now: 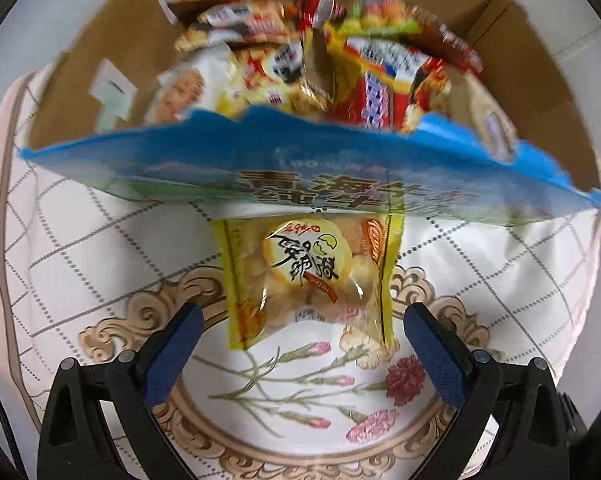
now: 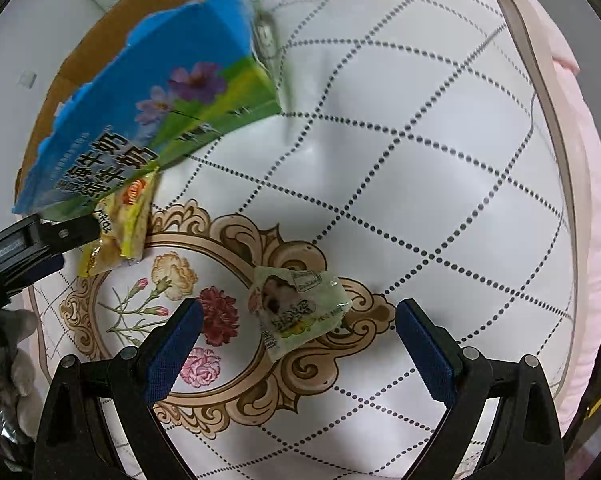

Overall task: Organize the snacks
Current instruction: 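Grasp the yellow puff snack bag with left tool while right tool grasps the small clear packet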

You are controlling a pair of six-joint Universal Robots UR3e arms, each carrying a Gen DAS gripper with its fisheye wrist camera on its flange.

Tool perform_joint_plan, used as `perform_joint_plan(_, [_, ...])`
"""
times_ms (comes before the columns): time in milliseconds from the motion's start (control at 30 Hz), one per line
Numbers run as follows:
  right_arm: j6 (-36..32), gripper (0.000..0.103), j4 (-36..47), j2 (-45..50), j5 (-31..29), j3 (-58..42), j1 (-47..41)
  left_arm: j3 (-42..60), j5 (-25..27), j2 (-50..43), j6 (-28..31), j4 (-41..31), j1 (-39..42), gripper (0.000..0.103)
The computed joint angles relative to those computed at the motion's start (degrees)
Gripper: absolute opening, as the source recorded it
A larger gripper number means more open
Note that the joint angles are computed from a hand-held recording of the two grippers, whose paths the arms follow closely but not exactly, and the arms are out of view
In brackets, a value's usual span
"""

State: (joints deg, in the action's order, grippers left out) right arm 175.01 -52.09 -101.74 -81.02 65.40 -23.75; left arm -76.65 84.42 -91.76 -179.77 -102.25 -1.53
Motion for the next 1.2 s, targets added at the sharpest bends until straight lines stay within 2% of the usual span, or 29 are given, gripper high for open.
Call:
perform_joint_plan(200, [2.5, 0.098, -4.7, 0.7, -0.8, 4.6, 3.2, -1.2, 2.3, -6.3, -2.6, 3.4, -2.9, 0.103])
perform_joint_plan(333, [4.3, 0.096, -7.7, 0.8, -0.9, 9.0, 5.7, -4.4, 2.1, -5.5, -2.6, 8.2, -3.0, 0.102])
perform_joint_plan(400, [4.9, 0.087, -8.8, 0.6, -1.1, 11.2, 6.8, -5.1, 1.9, -5.0, -1.9, 9.3, -3.1, 0.098])
perform_joint_plan(500, [6.4, 0.080, -12.0, 0.6, -4.0, 12.6, 10.3, -6.5, 2.0, -4.2, -1.5, 11.1, -3.6, 0.093])
perform_joint_plan(533, [6.6, 0.073, -12.8, 0.6, -4.7, 12.8, 11.2, -7.2, 2.0, -3.5, -1.6, 11.6, -3.7, 0.089])
perform_joint_plan(600, [6.8, 0.067, -13.7, 0.2, -4.7, 13.4, 11.8, -8.5, 2.4, -1.6, -1.3, 11.9, -3.7, 0.086])
perform_joint_plan(633, [6.6, 0.060, -13.8, 0.1, -4.7, 13.4, 12.1, -8.9, 2.4, -0.9, -1.3, 11.8, -3.7, 0.084])
perform_joint_plan(767, [6.8, 0.056, -13.6, -1.3, -4.5, 13.8, 13.5, -11.8, 2.3, 4.3, -0.7, 9.9, -4.0, 0.082])
perform_joint_plan(933, [5.9, 0.054, -10.4, -4.1, -2.3, 13.7, 14.2, -16.7, 1.6, 14.1, 2.7, 4.2, -3.2, 0.082])
perform_joint_plan(1100, [6.5, 0.053, -6.4, -8.0, 1.2, 13.8, 15.8, -18.9, -0.9, 27.1, 5.5, -6.0, 0.1, 0.082])
perform_joint_plan(1200, [7.5, 0.052, -4.6, -9.6, 3.6, 13.4, 16.7, -17.6, -1.9, 31.6, 7.0, -10.9, 1.7, 0.082])
